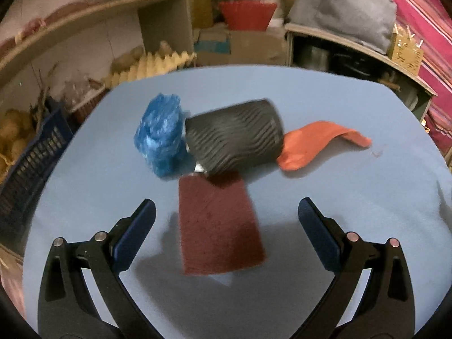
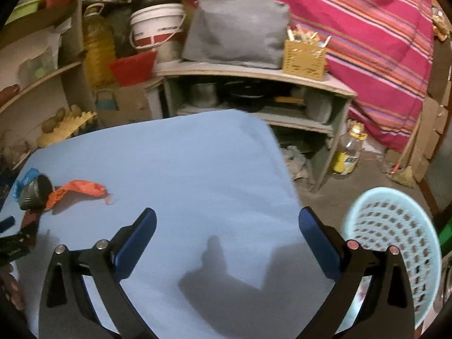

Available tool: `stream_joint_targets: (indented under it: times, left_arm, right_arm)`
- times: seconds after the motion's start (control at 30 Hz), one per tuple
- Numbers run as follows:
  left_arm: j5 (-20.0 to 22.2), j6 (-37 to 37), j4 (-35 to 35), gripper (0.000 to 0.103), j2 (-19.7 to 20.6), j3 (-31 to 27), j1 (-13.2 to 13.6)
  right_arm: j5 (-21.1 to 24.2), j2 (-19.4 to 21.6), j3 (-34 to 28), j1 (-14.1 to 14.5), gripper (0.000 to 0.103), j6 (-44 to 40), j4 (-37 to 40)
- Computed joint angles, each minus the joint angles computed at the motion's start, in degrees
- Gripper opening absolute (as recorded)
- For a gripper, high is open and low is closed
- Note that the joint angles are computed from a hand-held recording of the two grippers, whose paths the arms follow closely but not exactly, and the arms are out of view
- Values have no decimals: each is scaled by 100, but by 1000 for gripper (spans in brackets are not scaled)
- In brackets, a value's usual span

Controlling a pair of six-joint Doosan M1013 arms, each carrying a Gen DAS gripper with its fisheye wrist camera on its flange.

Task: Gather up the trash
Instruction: 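Move both open tools back over the table toward the remaining items, then grasp the maroon scouring pad with the left tool while the right tool grasps the orange balloon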

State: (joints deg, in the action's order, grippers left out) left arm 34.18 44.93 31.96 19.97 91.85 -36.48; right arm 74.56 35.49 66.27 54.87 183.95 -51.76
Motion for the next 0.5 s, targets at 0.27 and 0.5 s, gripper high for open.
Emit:
stream_joint_targets:
  times: [0.27, 0.5]
  left_arm:
    - [-61, 980, -1228, 74, 72, -76, 202]
    - [-178, 1091, -1144, 57, 7, 17, 230]
  right_arm:
    - [-448, 304, -408, -68, 98, -101, 231]
    - [-510, 647, -907, -108, 98, -590, 524]
